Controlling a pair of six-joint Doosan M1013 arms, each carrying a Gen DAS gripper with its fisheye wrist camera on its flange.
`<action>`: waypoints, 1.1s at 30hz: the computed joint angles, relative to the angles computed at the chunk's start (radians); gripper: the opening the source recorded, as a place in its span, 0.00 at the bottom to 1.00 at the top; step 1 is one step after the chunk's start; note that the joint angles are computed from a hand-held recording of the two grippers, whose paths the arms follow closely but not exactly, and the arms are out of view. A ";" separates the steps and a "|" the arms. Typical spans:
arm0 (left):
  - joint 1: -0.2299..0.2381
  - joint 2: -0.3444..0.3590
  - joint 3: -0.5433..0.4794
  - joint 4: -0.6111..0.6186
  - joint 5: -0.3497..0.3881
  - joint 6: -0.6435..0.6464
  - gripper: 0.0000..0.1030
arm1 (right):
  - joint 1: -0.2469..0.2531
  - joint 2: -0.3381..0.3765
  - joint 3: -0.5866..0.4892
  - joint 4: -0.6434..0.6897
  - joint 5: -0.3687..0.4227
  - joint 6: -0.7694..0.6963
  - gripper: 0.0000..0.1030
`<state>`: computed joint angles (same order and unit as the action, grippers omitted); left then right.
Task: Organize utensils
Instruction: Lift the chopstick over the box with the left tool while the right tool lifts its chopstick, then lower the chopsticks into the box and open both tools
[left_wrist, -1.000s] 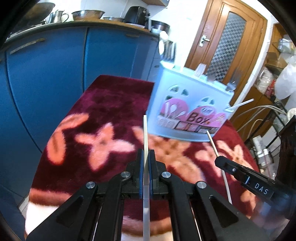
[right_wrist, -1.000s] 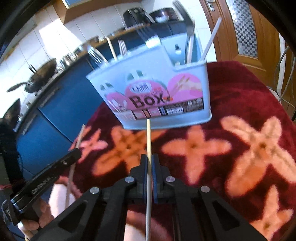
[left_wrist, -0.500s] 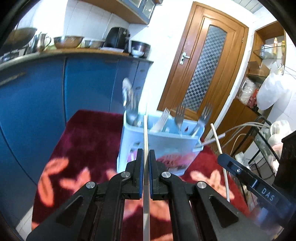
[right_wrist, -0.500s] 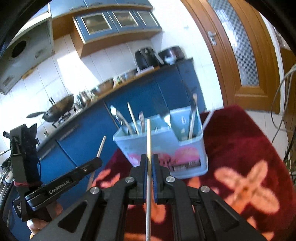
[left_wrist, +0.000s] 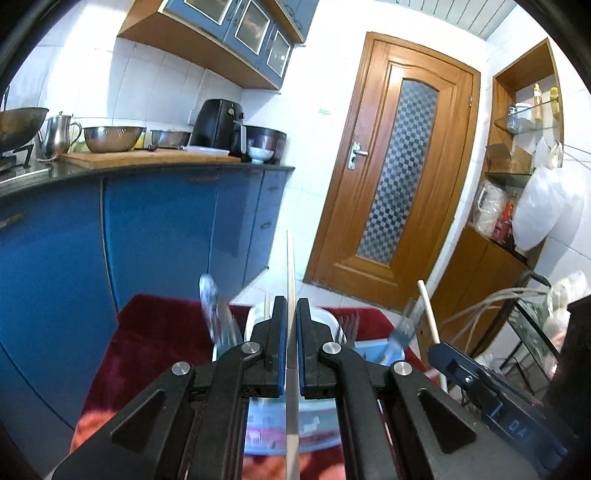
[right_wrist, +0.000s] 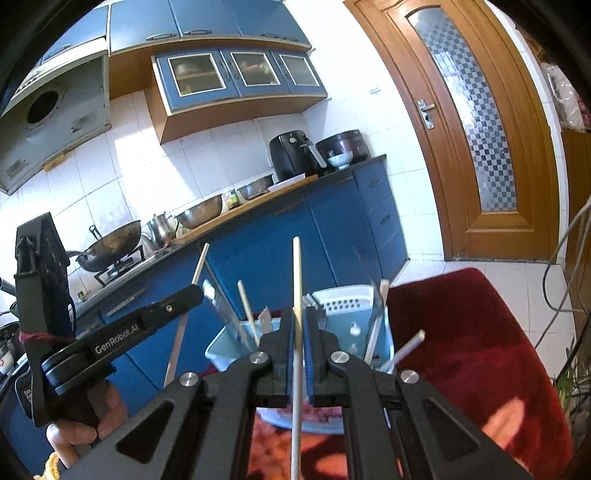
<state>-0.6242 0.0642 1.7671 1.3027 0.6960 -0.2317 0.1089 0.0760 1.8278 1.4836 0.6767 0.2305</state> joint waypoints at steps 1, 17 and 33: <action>0.008 0.005 -0.004 0.015 -0.004 -0.016 0.03 | 0.000 0.005 -0.005 0.015 -0.003 -0.013 0.06; 0.076 0.111 -0.044 0.288 0.145 -0.262 0.03 | 0.039 0.096 -0.080 0.264 -0.066 -0.252 0.06; 0.033 0.166 -0.012 0.413 0.337 -0.316 0.03 | 0.076 0.128 -0.059 0.608 -0.119 -0.622 0.06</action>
<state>-0.5916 0.2306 1.7553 1.7157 1.0334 -0.5473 0.1851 0.2043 1.7690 2.0920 0.5572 -0.3916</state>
